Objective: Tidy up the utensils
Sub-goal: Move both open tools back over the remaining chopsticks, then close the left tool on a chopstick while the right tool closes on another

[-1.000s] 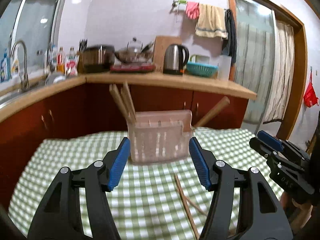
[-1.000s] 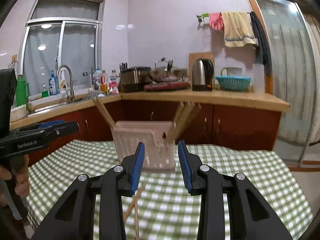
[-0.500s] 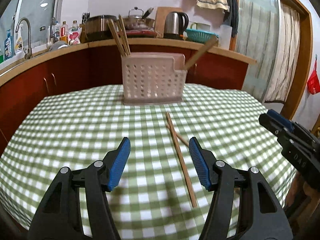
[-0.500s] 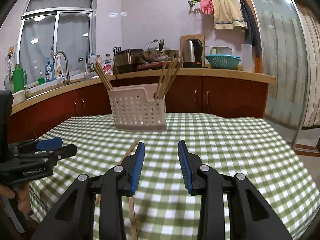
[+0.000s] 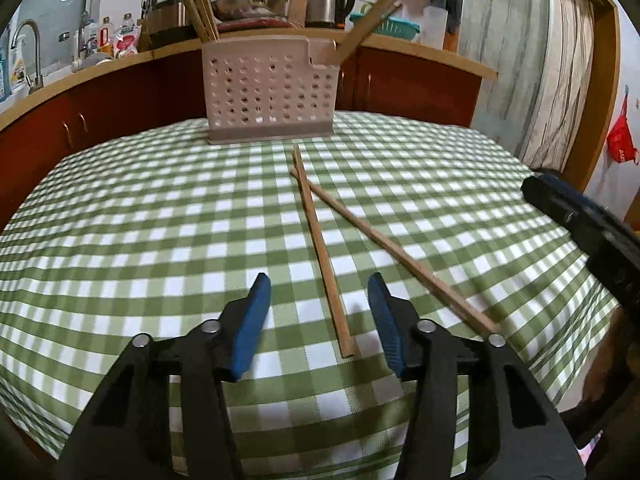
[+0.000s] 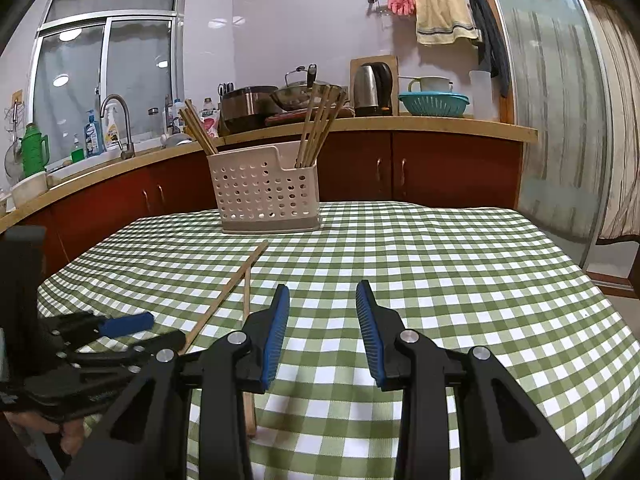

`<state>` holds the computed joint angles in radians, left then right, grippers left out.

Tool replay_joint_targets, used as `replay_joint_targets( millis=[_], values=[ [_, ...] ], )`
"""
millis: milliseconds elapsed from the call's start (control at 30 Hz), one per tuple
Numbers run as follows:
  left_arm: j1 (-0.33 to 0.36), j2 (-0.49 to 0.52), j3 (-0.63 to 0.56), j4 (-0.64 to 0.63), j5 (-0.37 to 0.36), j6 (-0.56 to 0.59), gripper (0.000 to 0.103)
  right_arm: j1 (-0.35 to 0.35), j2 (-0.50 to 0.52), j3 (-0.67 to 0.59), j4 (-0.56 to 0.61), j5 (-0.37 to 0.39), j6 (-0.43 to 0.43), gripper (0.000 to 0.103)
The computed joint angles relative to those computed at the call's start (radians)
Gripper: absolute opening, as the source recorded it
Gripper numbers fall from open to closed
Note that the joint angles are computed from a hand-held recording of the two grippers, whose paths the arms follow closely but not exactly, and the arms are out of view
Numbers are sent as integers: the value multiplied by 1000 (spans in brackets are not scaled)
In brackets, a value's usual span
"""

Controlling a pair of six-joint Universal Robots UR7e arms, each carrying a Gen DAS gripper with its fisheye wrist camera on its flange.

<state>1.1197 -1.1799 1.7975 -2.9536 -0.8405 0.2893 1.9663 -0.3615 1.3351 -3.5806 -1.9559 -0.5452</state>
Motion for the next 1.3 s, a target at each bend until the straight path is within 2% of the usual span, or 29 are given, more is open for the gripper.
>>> replay_joint_targets(
  millis=[100,200,267,333,433,833,1067,1233,1300],
  values=[
    [15,14,-17,36,-8,-34,41,-1,-1,2,-1,3,2,35],
    [18,23,-14,2,-13,-2,32,-2,-1,3,-1,4,3,35],
    [22,22,-15,3,-27,9,14,-3,-1,6,3,6,5,35],
    [25,16,-13,8,-40,22,8,-4,0,6,11,7,5,35],
    [28,3,-6,14,-53,21,7,-4,-1,12,19,11,-1,35],
    [39,-75,42,-17,-13,35,7,-9,-11,61,56,56,-26,35],
    [40,-103,68,-16,8,22,7,-18,-8,71,130,89,-31,35],
    [37,-101,72,-23,12,31,7,-22,-2,54,201,67,-18,17],
    [38,-101,71,-22,12,31,7,-24,-2,47,235,51,5,14]
  ],
)
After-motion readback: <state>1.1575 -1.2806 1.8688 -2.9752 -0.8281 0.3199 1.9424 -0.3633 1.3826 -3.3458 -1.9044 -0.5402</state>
